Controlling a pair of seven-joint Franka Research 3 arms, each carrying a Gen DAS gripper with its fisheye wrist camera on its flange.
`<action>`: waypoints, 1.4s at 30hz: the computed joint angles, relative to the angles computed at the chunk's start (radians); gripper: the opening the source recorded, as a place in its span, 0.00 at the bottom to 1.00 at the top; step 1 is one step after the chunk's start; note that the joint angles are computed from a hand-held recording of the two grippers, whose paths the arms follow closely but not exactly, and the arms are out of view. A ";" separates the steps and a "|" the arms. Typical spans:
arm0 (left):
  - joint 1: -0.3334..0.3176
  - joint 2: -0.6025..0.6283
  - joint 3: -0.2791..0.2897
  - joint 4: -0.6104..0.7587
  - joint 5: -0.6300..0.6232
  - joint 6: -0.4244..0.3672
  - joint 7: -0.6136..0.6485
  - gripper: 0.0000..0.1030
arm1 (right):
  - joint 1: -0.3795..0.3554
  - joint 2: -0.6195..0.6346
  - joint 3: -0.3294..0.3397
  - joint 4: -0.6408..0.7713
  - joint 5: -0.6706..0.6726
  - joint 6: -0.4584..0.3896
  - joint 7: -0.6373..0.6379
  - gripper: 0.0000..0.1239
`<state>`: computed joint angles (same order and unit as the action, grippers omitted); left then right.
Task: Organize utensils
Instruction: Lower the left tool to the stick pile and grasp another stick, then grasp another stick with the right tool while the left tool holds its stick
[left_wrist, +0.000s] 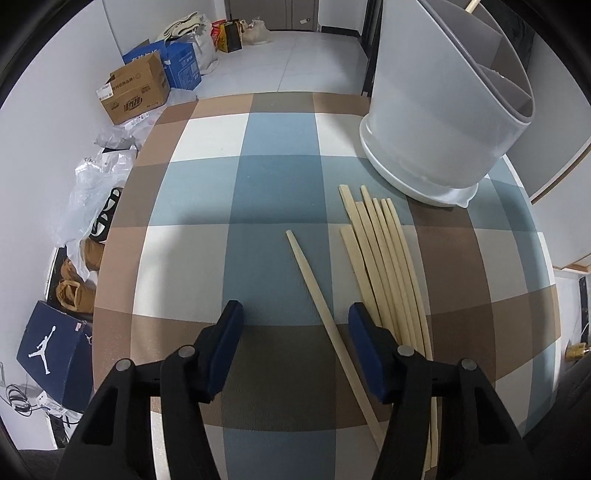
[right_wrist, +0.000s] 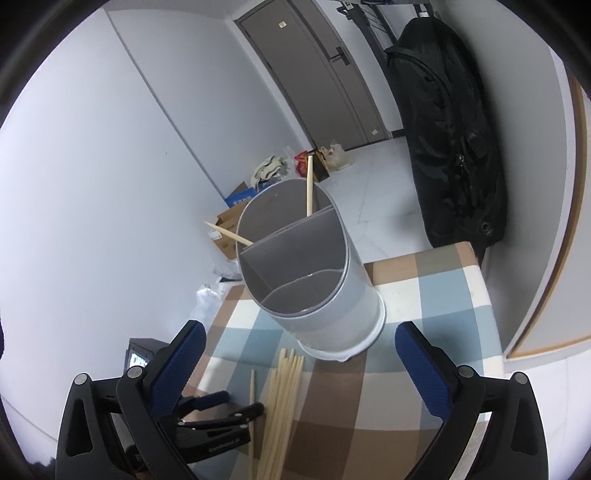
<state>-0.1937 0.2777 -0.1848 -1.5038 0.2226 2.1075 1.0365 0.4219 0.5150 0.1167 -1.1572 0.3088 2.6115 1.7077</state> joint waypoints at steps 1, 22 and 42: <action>-0.002 0.002 0.001 0.003 0.005 -0.002 0.001 0.52 | -0.003 0.000 0.003 0.002 0.005 -0.002 -0.002 0.83; 0.012 0.074 0.003 0.093 -0.016 0.008 0.059 0.01 | -0.029 -0.009 -0.008 -0.004 0.034 -0.039 0.049 0.83; 0.071 -0.112 0.015 -0.161 -0.092 0.370 -0.033 0.01 | 0.009 0.112 0.005 0.186 -0.027 -0.361 -0.028 0.56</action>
<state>-0.1227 0.1656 -0.1694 -1.6644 0.1308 2.4779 1.0039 0.4311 0.6269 0.1221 -0.9715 0.2815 2.2508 1.6802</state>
